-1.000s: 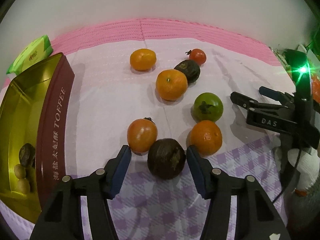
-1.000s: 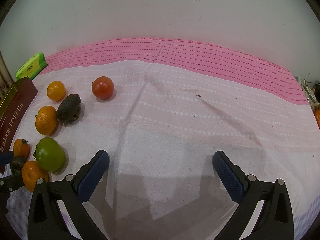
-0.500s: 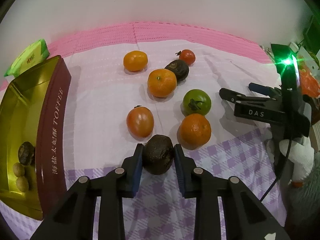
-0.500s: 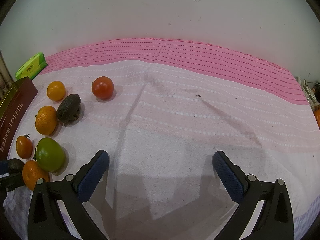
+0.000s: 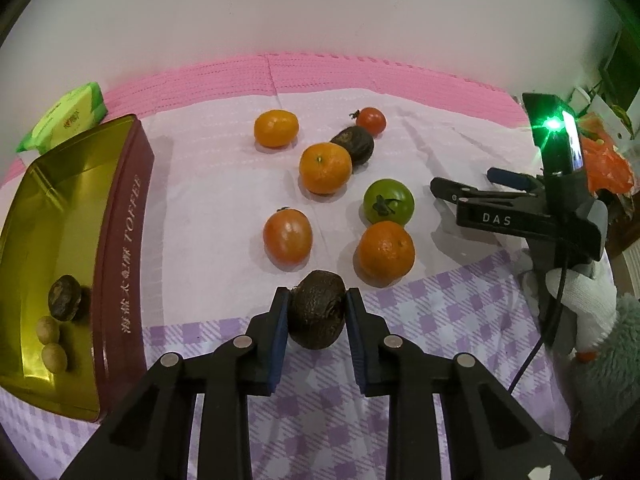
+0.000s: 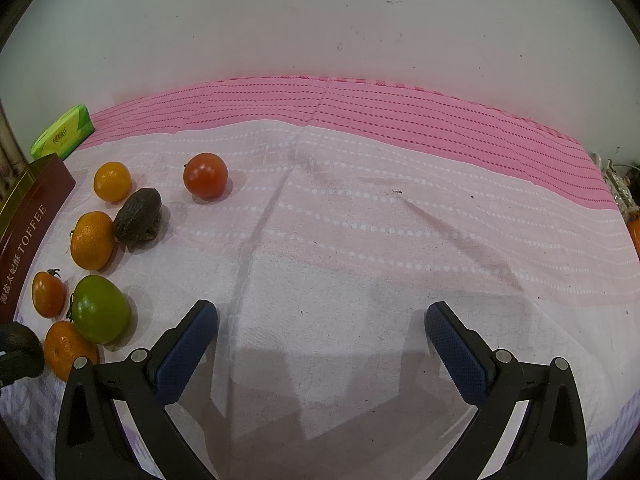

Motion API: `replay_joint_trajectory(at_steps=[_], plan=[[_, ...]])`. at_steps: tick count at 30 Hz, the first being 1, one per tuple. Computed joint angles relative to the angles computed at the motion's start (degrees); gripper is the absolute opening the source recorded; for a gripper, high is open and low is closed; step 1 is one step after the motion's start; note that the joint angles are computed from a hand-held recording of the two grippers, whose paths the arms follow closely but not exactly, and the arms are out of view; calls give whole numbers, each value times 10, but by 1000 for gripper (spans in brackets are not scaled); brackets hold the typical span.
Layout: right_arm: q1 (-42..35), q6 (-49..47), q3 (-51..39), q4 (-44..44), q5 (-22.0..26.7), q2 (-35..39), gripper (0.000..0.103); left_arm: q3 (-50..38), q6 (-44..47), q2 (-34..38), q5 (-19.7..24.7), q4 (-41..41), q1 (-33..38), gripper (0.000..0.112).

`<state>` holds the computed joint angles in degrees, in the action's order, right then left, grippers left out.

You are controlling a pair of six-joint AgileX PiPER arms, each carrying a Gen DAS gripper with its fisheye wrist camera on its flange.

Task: Organize fruits
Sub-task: 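Carry the dark fruit into the tray and open the left gripper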

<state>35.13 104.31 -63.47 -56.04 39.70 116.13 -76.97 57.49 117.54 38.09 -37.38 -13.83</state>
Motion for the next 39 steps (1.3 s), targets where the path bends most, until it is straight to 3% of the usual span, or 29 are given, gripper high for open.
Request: replay_joint_trajectory(at_steps=[7, 14, 23, 32, 39], plan=[[0, 2, 1, -2, 0, 0, 103, -3, 5, -20, 3, -1, 21, 24], [0, 3, 1, -4, 0, 0, 103, -60, -20, -22, 4, 16, 70, 24], [0, 5, 1, -5, -1, 1, 103, -201, -119, 51, 6, 101, 142, 24], [0, 10, 7, -9, -2, -2, 103, -335, -208, 156, 50, 188, 172, 24], [-5, 2, 2, -5, -2, 0, 103, -351, -204, 175, 56, 186, 183, 24]])
